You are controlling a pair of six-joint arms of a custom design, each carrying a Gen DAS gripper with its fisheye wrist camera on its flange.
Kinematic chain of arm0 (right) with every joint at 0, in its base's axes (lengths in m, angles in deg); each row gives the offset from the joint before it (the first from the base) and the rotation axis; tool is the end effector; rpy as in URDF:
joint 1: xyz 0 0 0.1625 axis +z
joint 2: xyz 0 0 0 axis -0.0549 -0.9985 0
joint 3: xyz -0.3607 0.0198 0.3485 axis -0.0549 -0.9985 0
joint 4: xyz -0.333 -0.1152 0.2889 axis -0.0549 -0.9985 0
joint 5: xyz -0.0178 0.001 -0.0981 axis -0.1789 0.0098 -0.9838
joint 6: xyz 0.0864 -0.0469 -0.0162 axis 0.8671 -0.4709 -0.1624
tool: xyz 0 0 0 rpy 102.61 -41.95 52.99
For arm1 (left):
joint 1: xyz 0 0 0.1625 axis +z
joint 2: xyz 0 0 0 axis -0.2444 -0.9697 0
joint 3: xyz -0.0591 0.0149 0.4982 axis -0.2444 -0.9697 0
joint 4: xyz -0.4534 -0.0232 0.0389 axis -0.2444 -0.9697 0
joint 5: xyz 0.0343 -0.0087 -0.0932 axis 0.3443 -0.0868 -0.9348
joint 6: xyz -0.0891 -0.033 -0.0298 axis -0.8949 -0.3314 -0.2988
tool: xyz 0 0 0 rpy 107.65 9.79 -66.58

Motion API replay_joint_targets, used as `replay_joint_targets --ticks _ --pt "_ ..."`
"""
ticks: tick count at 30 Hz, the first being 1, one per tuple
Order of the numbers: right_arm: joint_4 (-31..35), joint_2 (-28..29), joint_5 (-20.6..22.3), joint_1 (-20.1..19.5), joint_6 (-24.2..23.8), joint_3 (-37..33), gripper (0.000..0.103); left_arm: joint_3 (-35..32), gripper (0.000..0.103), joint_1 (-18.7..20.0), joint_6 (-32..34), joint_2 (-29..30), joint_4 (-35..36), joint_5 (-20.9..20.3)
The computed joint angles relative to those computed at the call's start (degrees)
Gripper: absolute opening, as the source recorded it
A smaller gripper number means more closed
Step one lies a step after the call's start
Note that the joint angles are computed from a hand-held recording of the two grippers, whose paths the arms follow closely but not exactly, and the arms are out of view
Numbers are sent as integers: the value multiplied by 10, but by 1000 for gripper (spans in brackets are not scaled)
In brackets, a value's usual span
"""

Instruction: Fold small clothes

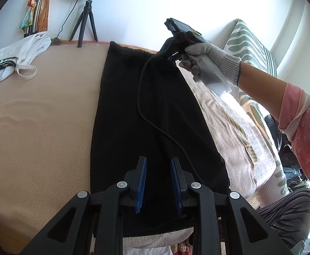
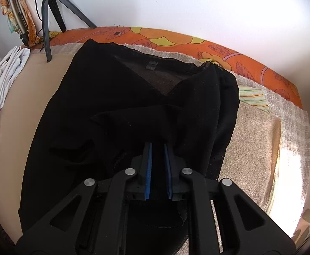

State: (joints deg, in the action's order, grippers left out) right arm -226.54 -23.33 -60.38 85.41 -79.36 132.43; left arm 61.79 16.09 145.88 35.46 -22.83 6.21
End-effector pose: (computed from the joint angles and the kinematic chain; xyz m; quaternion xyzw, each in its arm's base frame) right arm 0.0091 -0.4943 0.2196 0.0958 -0.9017 0.1912 0.3757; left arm -0.2089 -0.1849 0.0178 0.2787 0.9317 -0.2039 0.1128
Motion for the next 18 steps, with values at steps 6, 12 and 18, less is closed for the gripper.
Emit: replay_joint_targets --ticks 6,12,18 --pt "36 -59 79 -2 33 4 3 7 22 -5 -14 -12 -1 -11" --pt "80 -78 150 0 83 -22 3 13 22 -14 -28 -15 8 -38" --pt "67 -12 154 4 108 -60 3 15 22 0 -32 -17 15 -50"
